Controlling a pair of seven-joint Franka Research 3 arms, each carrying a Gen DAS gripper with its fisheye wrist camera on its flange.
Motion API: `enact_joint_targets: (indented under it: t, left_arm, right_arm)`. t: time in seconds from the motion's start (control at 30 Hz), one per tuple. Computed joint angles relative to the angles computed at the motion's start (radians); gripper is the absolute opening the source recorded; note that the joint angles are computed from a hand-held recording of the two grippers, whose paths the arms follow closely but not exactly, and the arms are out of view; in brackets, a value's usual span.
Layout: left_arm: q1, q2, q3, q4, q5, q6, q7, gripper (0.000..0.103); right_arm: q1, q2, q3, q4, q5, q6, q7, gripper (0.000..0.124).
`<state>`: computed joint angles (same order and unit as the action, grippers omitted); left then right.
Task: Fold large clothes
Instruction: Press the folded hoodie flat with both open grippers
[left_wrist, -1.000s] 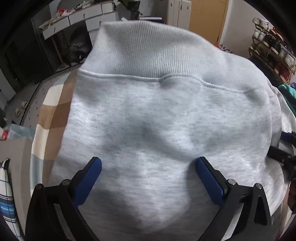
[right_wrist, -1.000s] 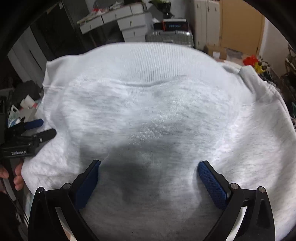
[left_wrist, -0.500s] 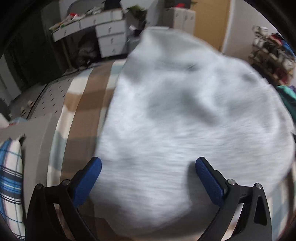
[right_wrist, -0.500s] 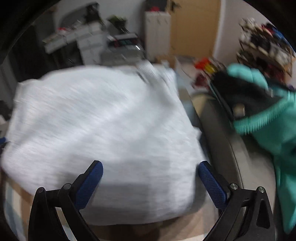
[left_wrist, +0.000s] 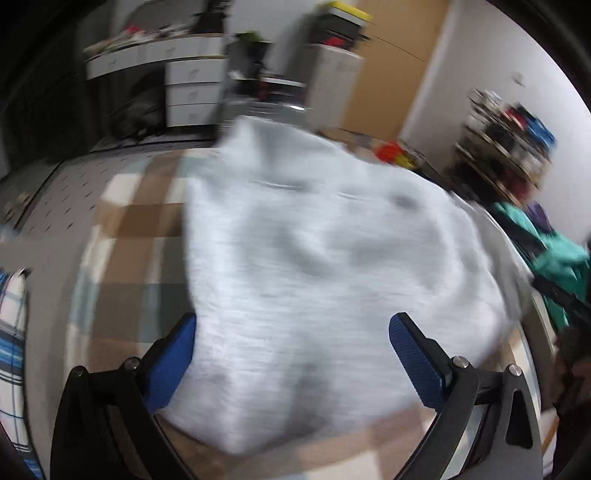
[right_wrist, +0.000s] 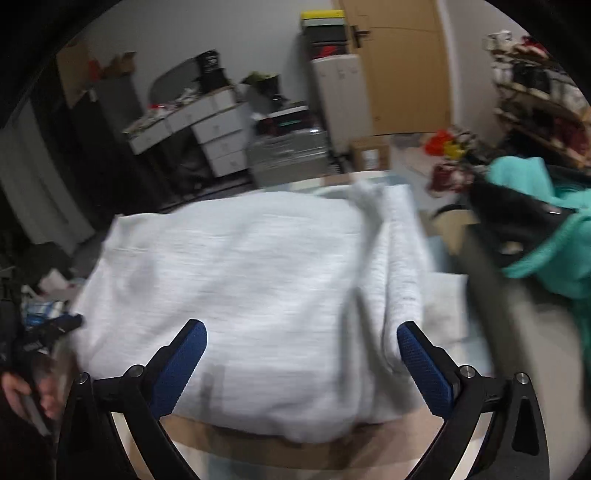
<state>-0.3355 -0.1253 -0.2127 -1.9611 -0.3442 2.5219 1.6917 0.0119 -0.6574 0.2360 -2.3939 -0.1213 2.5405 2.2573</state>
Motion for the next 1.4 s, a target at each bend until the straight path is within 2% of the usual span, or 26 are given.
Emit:
enact_joint_targets:
  t: [0.07, 0.1, 0.13, 0.17, 0.2, 0.23, 0.27, 0.33, 0.47, 0.53, 0.57, 0.6, 0.63, 0.67, 0.73, 0.8, 0.83, 0.9, 1.0, 1.1, 1.13, 1.2, 1.23, 1.27, 1.33, 1.4]
  left_arm:
    - [-0.009, 0.001, -0.016, -0.002, 0.033, -0.013, -0.001, 0.099]
    - [-0.006, 0.008, -0.027, -0.002, 0.09, -0.017, -0.031, 0.099]
    - [0.0, 0.013, -0.04, -0.006, 0.162, -0.005, -0.085, 0.099]
    - [0.002, 0.021, -0.04, -0.002, 0.185, 0.001, -0.109, 0.099]
    - [0.005, 0.018, -0.037, -0.005, 0.198, 0.001, -0.134, 0.099]
    - [0.009, 0.012, -0.034, -0.013, 0.209, 0.012, -0.153, 0.099]
    - [0.015, 0.006, -0.028, -0.019, 0.225, 0.019, -0.166, 0.099]
    - [0.055, -0.014, -0.042, -0.037, 0.403, 0.031, -0.316, 0.099]
    - [0.102, -0.058, 0.005, -0.064, 0.465, 0.021, -0.398, 0.099]
    - [0.119, -0.082, 0.042, -0.073, 0.418, -0.005, -0.397, 0.099]
    - [0.112, -0.092, 0.064, -0.079, 0.355, -0.009, -0.365, 0.099]
    - [0.085, -0.113, 0.104, -0.088, 0.225, -0.028, -0.282, 0.099]
    - [0.066, -0.125, 0.122, -0.088, 0.144, -0.055, -0.218, 0.099]
    - [0.043, -0.141, 0.132, -0.094, 0.071, -0.072, -0.15, 0.099]
    - [0.0, -0.162, 0.128, -0.101, -0.024, -0.092, -0.049, 0.099]
    - [-0.027, -0.158, 0.107, -0.094, -0.072, -0.112, 0.014, 0.099]
    - [-0.044, -0.143, 0.093, -0.084, -0.092, -0.126, 0.045, 0.099]
    - [-0.053, -0.102, 0.057, -0.051, -0.084, -0.157, 0.053, 0.099]
    - [-0.046, -0.03, -0.003, -0.001, -0.003, -0.168, -0.012, 0.099]
    - [-0.035, 0.013, -0.021, 0.026, 0.025, -0.177, -0.061, 0.102]
    - [-0.033, 0.016, -0.021, 0.03, 0.017, -0.184, -0.061, 0.102]
    - [-0.028, 0.016, -0.025, 0.033, 0.02, -0.192, -0.063, 0.102]
    - [-0.027, 0.015, -0.028, 0.034, 0.028, -0.196, -0.068, 0.102]
    - [-0.026, 0.002, -0.031, 0.022, 0.039, -0.198, -0.072, 0.102]
    - [-0.03, 0.007, -0.039, 0.025, 0.062, -0.188, -0.09, 0.102]
    - [-0.031, 0.021, -0.036, 0.035, 0.052, -0.185, -0.083, 0.102]
  right_arm:
    - [0.055, 0.07, -0.011, 0.038, 0.063, 0.044, -0.067, 0.101]
    - [0.056, 0.091, 0.007, 0.055, 0.056, 0.054, -0.058, 0.1]
    - [0.021, 0.091, 0.043, 0.072, -0.02, 0.031, 0.002, 0.1]
    - [-0.048, 0.087, 0.113, 0.094, -0.102, -0.009, 0.069, 0.101]
    - [-0.085, 0.078, 0.155, 0.11, -0.169, -0.043, 0.124, 0.101]
    - [-0.092, 0.059, 0.168, 0.105, -0.204, -0.037, 0.164, 0.101]
    - [-0.082, 0.037, 0.157, 0.081, -0.223, 0.01, 0.185, 0.102]
    - [-0.024, 0.054, 0.111, 0.073, -0.205, 0.075, 0.145, 0.103]
    - [0.064, 0.161, 0.066, 0.144, -0.147, 0.037, 0.026, 0.103]
    - [0.075, 0.22, 0.085, 0.176, -0.16, -0.003, 0.03, 0.103]
    - [0.082, 0.262, 0.083, 0.203, -0.171, -0.039, 0.021, 0.103]
    - [0.082, 0.305, 0.101, 0.247, -0.202, -0.125, 0.037, 0.103]
    - [0.086, 0.336, 0.107, 0.266, -0.219, -0.176, 0.059, 0.103]
    - [0.101, 0.368, 0.091, 0.278, -0.2, -0.187, 0.064, 0.103]
    - [0.126, 0.408, 0.067, 0.301, -0.199, -0.21, 0.051, 0.103]
    - [0.145, 0.424, 0.048, 0.3, -0.25, -0.194, 0.026, 0.103]
    - [0.16, 0.429, 0.027, 0.294, -0.229, -0.183, 0.015, 0.103]
    - [0.184, 0.418, -0.004, 0.275, -0.214, -0.155, 0.029, 0.103]
    - [0.217, 0.368, -0.052, 0.24, -0.163, -0.127, -0.026, 0.103]
    - [0.153, 0.236, -0.034, 0.145, -0.223, -0.055, 0.06, 0.103]
    - [0.113, 0.208, -0.005, 0.135, -0.271, -0.09, 0.095, 0.103]
    - [0.054, 0.228, 0.054, 0.167, -0.356, -0.27, 0.092, 0.103]
    - [0.059, 0.244, 0.048, 0.166, -0.373, -0.305, 0.082, 0.103]
    - [0.088, 0.243, 0.008, 0.143, -0.347, -0.285, 0.061, 0.103]
    - [0.099, 0.222, -0.029, 0.099, -0.31, -0.214, 0.068, 0.103]
    - [0.095, 0.242, -0.013, 0.117, -0.325, -0.243, 0.063, 0.103]
